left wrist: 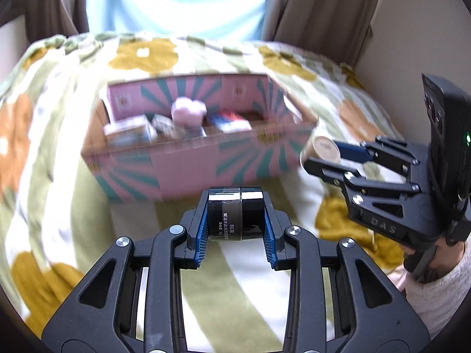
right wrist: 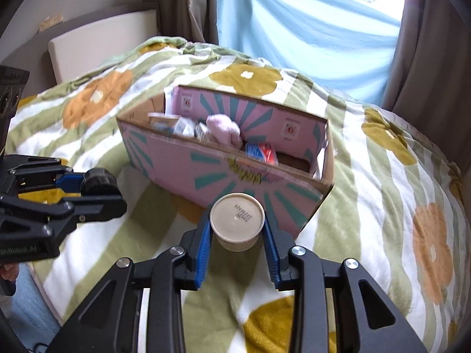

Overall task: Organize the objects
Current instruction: 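Carry the black cap and beige container into the pink box and release both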

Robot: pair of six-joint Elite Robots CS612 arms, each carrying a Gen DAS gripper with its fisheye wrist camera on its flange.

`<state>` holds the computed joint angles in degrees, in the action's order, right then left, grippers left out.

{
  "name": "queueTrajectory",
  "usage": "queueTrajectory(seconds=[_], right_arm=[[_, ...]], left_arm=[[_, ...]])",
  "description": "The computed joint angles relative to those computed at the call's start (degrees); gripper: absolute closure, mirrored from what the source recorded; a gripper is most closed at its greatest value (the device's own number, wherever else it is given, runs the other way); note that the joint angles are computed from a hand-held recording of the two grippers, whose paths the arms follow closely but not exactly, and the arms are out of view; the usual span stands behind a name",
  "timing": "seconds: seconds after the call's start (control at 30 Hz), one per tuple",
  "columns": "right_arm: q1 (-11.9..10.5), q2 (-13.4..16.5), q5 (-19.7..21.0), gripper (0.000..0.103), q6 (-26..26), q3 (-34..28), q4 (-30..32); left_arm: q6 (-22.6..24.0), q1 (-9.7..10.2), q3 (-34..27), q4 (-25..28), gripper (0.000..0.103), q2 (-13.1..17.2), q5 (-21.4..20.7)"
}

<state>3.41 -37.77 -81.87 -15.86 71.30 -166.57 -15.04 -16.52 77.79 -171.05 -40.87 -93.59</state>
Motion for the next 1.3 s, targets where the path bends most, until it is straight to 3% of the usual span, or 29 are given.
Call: queueTrajectory(seconds=[0.2, 0.37, 0.73, 0.9, 1.0, 1.3], right_arm=[[-0.07, 0.96, 0.99, 0.072, 3.79, -5.93, 3.9], [-0.26, 3.46, 1.89, 0.072, 7.37, -13.18, 10.21], [-0.24, 13.62, 0.4, 0.072, 11.94, -33.55, 28.64], [-0.45, 17.49, 0.32, 0.072, 13.85, -39.63, 34.66], [-0.62, 18.83, 0.51, 0.072, 14.24, -41.49, 36.98], [-0.77, 20.98, 0.63, 0.072, 14.35, -45.34, 39.82]], left_arm=[[1.93, 1.98, -7.36, 4.28, 0.075, 1.39, -1.0], [3.61, 3.28, -15.42, 10.64, 0.075, 4.32, -1.57], [4.87, 4.93, -35.36, 28.86, 0.075, 14.88, -2.11], [3.93, 5.27, -42.24, 35.14, 0.075, 19.44, -2.31], [3.43, 5.48, -45.03, 38.23, 0.075, 21.29, -3.14], [3.14, 5.39, -47.67, 42.01, 0.075, 22.65, -2.27]])
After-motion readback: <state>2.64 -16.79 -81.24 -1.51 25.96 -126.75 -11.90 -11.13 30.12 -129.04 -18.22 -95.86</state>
